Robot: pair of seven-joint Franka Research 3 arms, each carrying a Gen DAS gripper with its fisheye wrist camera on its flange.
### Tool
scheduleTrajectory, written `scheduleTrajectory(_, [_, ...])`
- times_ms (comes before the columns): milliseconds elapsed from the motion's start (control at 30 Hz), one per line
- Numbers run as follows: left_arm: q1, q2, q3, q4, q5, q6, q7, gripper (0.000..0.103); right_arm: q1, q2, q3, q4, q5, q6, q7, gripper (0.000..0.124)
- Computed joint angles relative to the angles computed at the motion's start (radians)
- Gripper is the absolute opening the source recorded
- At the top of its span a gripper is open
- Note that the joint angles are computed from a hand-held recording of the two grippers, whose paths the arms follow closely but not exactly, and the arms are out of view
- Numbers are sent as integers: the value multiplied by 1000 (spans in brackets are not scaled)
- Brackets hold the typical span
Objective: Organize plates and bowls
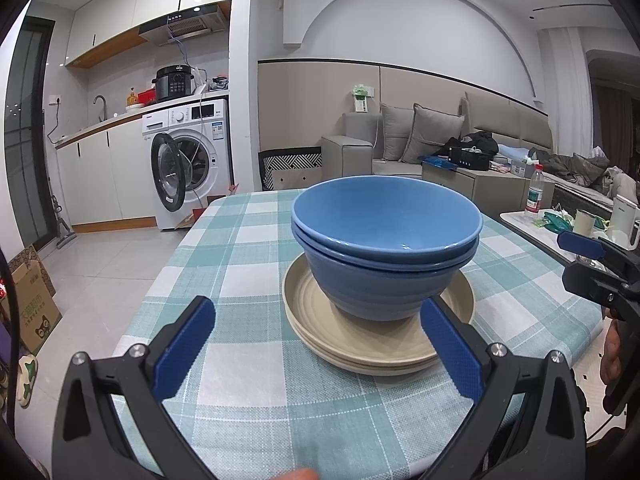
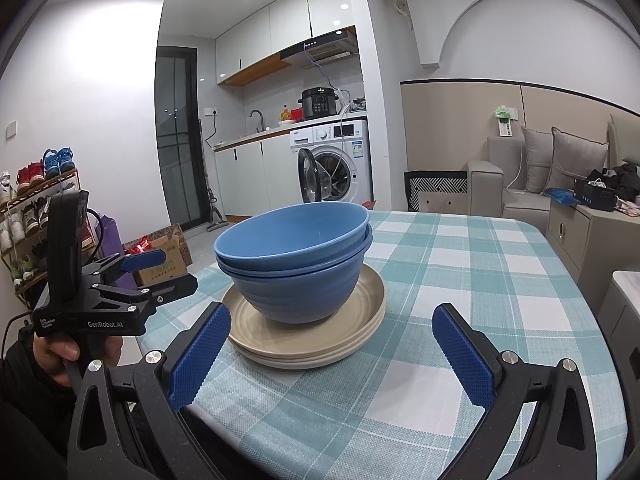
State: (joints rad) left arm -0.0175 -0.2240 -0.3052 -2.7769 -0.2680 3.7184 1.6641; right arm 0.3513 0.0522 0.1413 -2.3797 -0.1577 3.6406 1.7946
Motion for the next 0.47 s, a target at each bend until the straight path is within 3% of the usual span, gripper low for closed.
scheduleTrajectory(467, [-6,5,15,-5,45,2,-31,103,1,-1,0,-8,-2,3,-3,103])
